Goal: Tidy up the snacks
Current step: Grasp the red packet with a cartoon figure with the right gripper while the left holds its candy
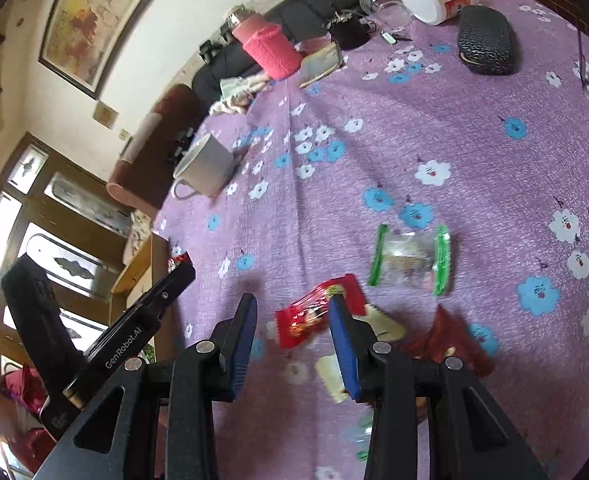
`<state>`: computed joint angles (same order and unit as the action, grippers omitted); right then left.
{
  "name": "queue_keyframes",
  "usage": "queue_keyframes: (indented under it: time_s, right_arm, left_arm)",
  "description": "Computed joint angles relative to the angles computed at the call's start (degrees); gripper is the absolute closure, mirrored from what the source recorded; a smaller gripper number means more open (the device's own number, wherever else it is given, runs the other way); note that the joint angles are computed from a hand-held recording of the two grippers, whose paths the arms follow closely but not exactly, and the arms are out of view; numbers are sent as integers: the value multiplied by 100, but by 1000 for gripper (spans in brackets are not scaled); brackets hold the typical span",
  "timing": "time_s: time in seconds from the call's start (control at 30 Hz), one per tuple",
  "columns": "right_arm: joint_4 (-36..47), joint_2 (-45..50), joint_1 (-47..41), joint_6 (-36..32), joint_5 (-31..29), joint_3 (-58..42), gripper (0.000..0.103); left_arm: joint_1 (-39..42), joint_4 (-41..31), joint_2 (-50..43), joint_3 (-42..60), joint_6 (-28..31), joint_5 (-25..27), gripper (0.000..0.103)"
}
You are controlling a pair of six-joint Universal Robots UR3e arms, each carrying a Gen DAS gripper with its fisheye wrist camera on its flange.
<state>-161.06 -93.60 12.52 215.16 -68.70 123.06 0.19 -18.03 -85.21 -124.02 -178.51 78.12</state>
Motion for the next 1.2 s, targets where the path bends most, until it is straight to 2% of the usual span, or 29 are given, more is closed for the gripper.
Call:
queue_keyframes:
  time_s: [0.13, 0.27, 0.47, 0.6, 0.67, 0.7, 0.77, 0.87, 1.1, 1.2]
  right_arm:
    - [946, 498, 375, 509, -356, -840, 63]
    - [1601, 1055, 715, 718, -898, -1633, 63]
    - [2873, 2043, 1330, 443, -2095, -3292, 63]
    - [2838, 2369, 1548, 216, -2568, -3578, 63]
    - [2527, 2343, 1521, 184, -2545, -3381, 63]
    - [2367, 2246, 1440, 193, -2380, -3206, 63]
    - [1795, 1970, 1109, 269, -1675, -2650, 62]
    - [1697, 1879, 868, 604, -1337, -2461, 62]
    - [2982, 2703, 1137, 807, -2069, -4114, 62]
    - [3491, 3020, 1272, 557, -2411, -4746, 62]
  left_arm:
    - [125, 35, 108, -49, -29, -14, 82]
    - [190, -14, 127, -43, -68, -44, 82]
    - [205, 32, 139, -66, -80, -54, 82]
    - [234, 19, 151, -68, -94, -76, 82]
    - [206, 22, 136, -57, -103, -48, 82]
    - [184, 27, 126, -50, -101, -28, 82]
    - [169, 34, 117, -46, -114, -8, 82]
    - [178, 33, 118, -53, -126, -6, 82]
    - [196, 27, 112, -57, -148, -3, 82]
    - [205, 25, 117, -62, -143, -21, 82]
